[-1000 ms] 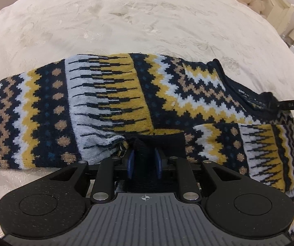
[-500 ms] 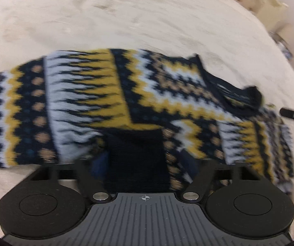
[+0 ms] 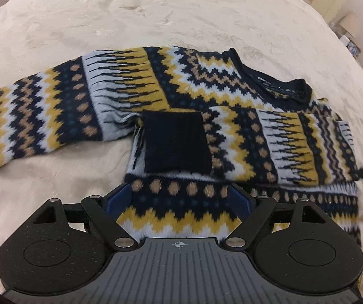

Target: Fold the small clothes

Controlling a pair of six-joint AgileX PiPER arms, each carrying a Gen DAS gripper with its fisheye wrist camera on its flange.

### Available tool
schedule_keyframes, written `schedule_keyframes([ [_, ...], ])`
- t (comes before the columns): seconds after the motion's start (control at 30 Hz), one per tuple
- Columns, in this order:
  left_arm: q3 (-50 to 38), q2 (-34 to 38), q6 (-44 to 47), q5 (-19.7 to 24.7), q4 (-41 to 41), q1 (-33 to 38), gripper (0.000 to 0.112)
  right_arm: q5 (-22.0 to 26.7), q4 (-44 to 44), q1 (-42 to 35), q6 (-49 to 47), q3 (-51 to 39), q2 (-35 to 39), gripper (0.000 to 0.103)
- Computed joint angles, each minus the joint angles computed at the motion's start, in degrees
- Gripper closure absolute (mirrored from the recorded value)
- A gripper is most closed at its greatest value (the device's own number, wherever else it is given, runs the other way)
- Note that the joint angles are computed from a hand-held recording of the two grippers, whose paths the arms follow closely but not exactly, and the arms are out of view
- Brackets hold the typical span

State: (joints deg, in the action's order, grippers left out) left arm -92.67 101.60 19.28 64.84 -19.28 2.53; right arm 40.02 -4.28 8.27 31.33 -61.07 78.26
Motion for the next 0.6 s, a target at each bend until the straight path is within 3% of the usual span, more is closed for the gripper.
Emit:
schedule_keyframes([
  [0.17, -2.7, 2.2, -2.1, -0.3, 0.5, -1.5, 0.030, -0.8, 3.8, -7.2, -6.2, -4.5, 3.3, 0.020],
  [0.43, -10.2, 9.9, -5.6, -2.5, 3.0, -5.4, 0.030, -2.9, 7.1, -13.1, -12.4, -14.6, 15.5, 0.020],
  [0.6, -10.2, 12.7, -4.2, -4.1, 5.6, -6.8, 0.015, -3.2, 9.5, -14.8, -15.3, -19.2, 22.3, 0.022],
])
